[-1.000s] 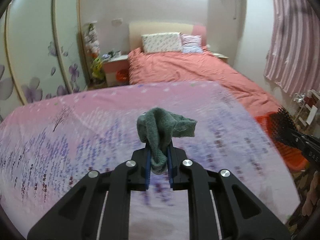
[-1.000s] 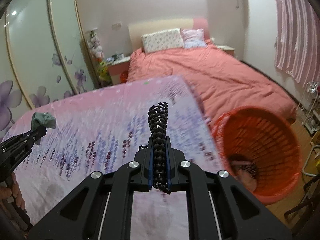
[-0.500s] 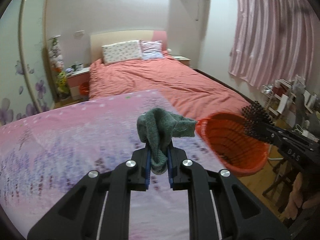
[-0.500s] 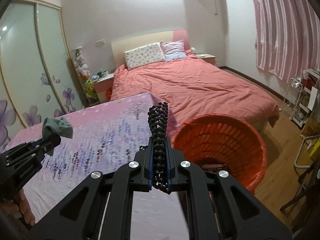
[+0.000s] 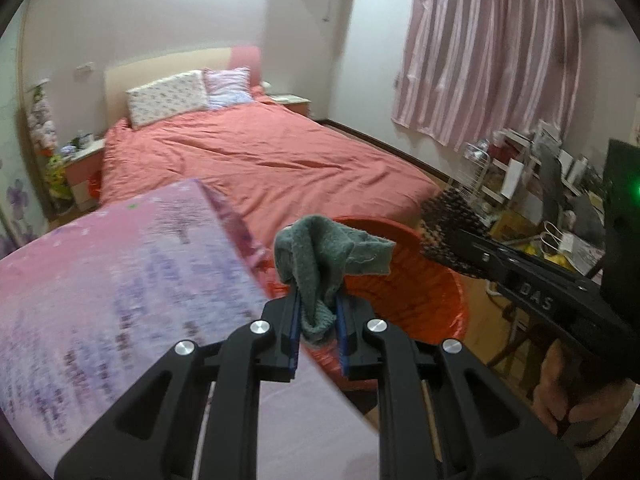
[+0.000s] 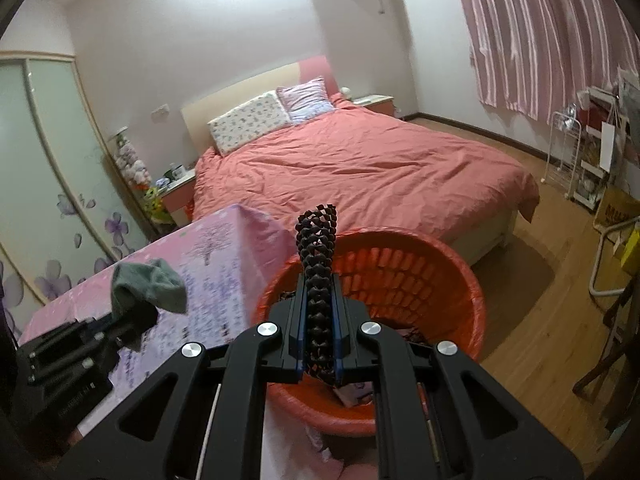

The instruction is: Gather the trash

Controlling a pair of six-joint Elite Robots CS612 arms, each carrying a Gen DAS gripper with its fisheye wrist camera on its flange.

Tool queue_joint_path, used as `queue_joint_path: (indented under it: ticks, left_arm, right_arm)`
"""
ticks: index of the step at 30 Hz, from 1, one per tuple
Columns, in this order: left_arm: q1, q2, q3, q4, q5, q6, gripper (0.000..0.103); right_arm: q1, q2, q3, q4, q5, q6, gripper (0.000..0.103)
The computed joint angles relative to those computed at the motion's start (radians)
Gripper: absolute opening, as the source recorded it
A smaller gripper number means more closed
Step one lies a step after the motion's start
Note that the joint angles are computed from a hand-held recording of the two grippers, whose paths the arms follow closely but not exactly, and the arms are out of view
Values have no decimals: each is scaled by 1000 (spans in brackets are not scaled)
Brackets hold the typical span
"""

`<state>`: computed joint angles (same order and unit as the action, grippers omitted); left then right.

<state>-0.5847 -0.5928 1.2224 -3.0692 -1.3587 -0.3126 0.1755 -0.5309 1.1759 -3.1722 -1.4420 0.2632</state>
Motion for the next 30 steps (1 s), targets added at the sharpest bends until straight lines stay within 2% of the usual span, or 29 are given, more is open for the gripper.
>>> queue_joint_path:
  ticks: [3,4,5,6,7,8,9,12,14,16,18,20,22,24,26,28,30]
  left_arm:
    - [-1,49,-86,60,-30,10,19]
    - [-1,67,-116,79,-33,13,23]
    - [1,75,-128,89,-39,15,34]
    - [2,89,-150,106,-43,15,40]
    - [4,98,-164,116,-42,14,52]
    - [6,112,-183,129,-45,14,57]
    - [7,120,-197,140,-46,15,58]
    - [10,130,-207,169,-22,19,70]
    - [9,126,-194,169,6,18,83]
    - [7,105,-152,154,43,10,92]
    - [5,78,-99,118,69,10,97]
    - [-2,39,-24,76,122,9,99]
    - [-12,2,41,66,203,-6,99]
    - [-21,-31,104,60,263,-26,99]
    - [-22,-66,175,26,271,-46,99]
    - [-25,-99,245,-16,287,-74,99]
    - [-35,-132,324,-69,333,-101,99]
  right_arm:
    - [-12,20,-29,25,10,12,11]
    - [-15,28,-42,38,16,16,12]
    - [-20,38,-58,50,24,24,14]
    - [-24,47,-73,64,35,29,24]
    - [-26,51,-76,68,40,34,35]
    - [-28,60,-88,74,45,40,41]
    - [-29,64,-91,75,47,40,49]
    - [-29,67,-91,76,27,34,63]
    - [-27,57,-68,55,-8,34,75]
    - [-21,46,-52,43,-63,24,90]
    - [-6,29,-27,41,-175,2,99]
    - [19,8,7,21,-307,-46,100]
    - [39,-5,28,10,-390,-87,101]
    - [53,-27,68,-13,-420,-140,101]
    - [72,-50,125,-88,-446,-188,101]
    - [99,-65,175,-169,-527,-227,101]
    - [121,-77,215,-233,-577,-236,101]
